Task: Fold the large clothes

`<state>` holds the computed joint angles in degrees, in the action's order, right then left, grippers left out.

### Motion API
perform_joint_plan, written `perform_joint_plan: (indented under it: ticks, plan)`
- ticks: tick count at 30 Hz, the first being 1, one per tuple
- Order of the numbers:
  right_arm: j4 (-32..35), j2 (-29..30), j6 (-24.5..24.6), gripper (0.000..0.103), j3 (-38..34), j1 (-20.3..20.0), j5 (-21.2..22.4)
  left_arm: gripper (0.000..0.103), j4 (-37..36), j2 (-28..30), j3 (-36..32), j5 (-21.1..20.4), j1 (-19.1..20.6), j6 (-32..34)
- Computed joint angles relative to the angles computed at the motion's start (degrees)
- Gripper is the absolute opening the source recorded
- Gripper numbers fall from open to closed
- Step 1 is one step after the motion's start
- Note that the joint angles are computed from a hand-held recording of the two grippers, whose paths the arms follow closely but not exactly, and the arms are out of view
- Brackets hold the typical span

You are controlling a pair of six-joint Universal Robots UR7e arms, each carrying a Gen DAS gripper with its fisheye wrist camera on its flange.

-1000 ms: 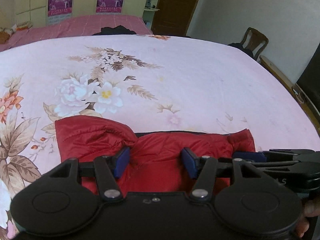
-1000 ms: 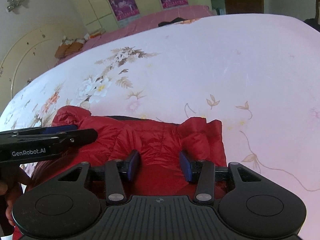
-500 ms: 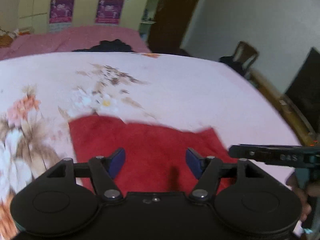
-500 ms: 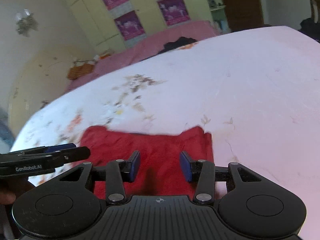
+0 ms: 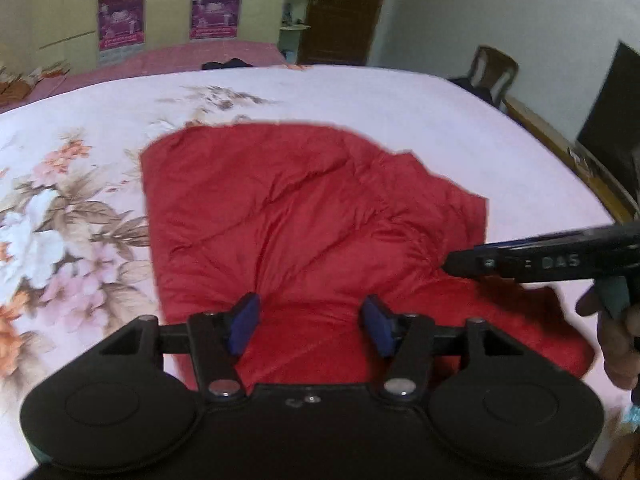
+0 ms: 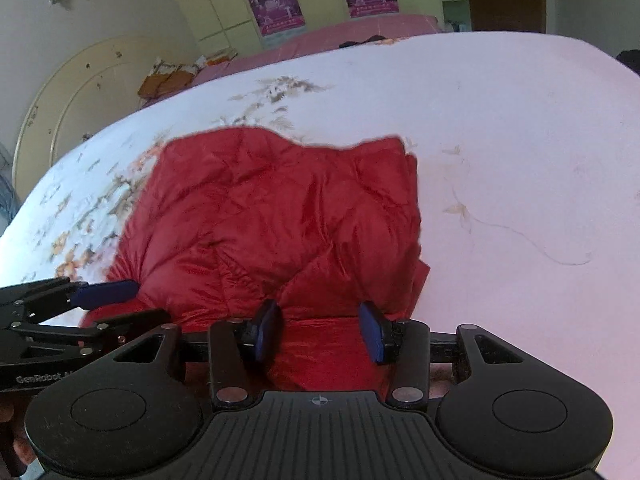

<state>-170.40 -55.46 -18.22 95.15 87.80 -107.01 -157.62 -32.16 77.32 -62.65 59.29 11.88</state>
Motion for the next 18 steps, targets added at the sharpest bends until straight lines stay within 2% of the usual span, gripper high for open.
perform_joint_plan:
  ticks: [2, 4, 9, 13, 16, 18]
  plan:
    - [-0.8, -3.5, -2.0, 0.044, 3.1, 0.4, 3.3, 0.055, -1.6, -3.2, 4.0, -1.9, -0.9, -1.2]
    - [-0.4, -6.0, -3.3, 0.044, 5.6, 1.1, 4.2, 0.055, -2.2, -5.9, 7.6, -2.8, -1.8, -2.2]
    - [0.3, -9.5, -1.9, 0.044, 10.8, 1.0, 6.1, 0.049, -4.5, -9.1, 14.2, -2.7, -3.2, -5.8]
    - [-0.7, -8.8, -2.5, 0.044, 13.3, 0.6, 4.7, 0.051, -7.7, -7.9, 16.7, -0.4, -2.7, -5.1]
    - [-4.6, -6.2, -6.5, 0.042, 14.3, -0.2, 3.6, 0.05, -10.7, -6.9, 18.0, 1.8, -3.0, -2.5]
    - [-7.7, -5.3, -8.5, 0.042, 15.5, -1.1, 4.5, 0.05, -11.8, -6.3, 18.5, 3.2, -3.4, -1.2]
